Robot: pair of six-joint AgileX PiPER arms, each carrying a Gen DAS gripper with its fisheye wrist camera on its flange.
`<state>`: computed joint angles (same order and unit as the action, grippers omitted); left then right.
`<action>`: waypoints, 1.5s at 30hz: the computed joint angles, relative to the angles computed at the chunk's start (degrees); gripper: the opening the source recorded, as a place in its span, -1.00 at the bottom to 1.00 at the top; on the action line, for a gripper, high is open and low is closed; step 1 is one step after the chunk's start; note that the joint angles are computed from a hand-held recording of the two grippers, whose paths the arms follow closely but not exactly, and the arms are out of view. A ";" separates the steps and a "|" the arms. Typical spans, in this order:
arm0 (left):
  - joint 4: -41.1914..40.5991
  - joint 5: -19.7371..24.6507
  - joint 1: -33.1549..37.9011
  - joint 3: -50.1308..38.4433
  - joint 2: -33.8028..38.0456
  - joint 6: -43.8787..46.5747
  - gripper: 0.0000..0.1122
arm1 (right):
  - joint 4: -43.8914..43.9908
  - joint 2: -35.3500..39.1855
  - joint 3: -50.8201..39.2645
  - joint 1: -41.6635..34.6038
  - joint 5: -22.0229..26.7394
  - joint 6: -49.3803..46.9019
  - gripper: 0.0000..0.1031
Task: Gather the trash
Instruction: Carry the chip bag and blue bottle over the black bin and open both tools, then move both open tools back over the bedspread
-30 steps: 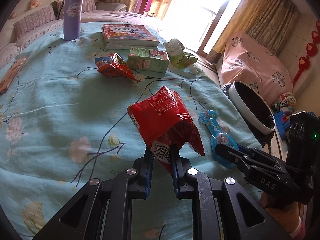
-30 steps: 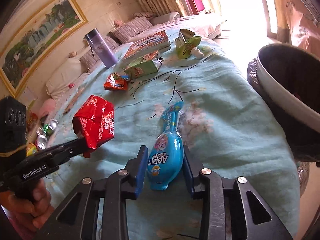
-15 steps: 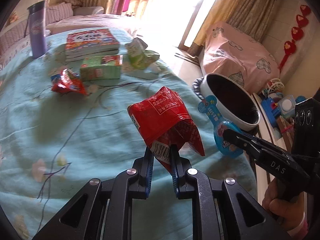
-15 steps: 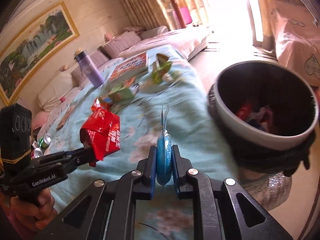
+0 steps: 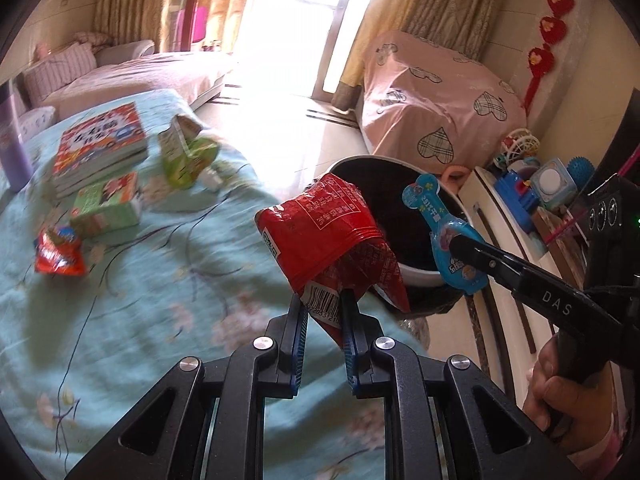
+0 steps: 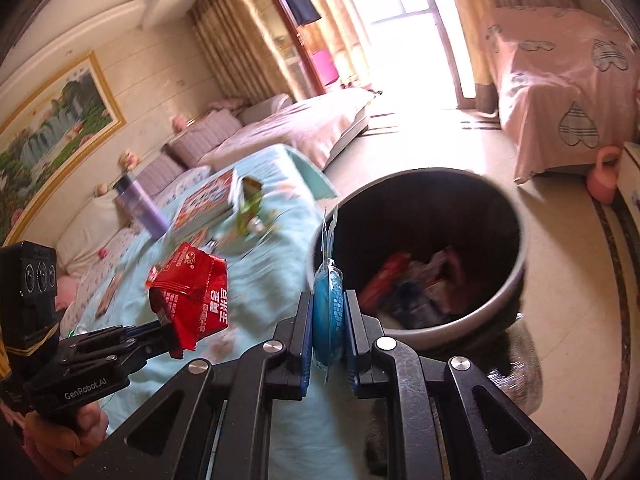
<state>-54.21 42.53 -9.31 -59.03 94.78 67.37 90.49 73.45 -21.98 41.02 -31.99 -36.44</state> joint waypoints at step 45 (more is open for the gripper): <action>4.34 -8.96 -11.38 -7.60 8.43 -13.40 -0.01 | -23.56 -0.16 3.03 -19.54 10.14 15.96 0.61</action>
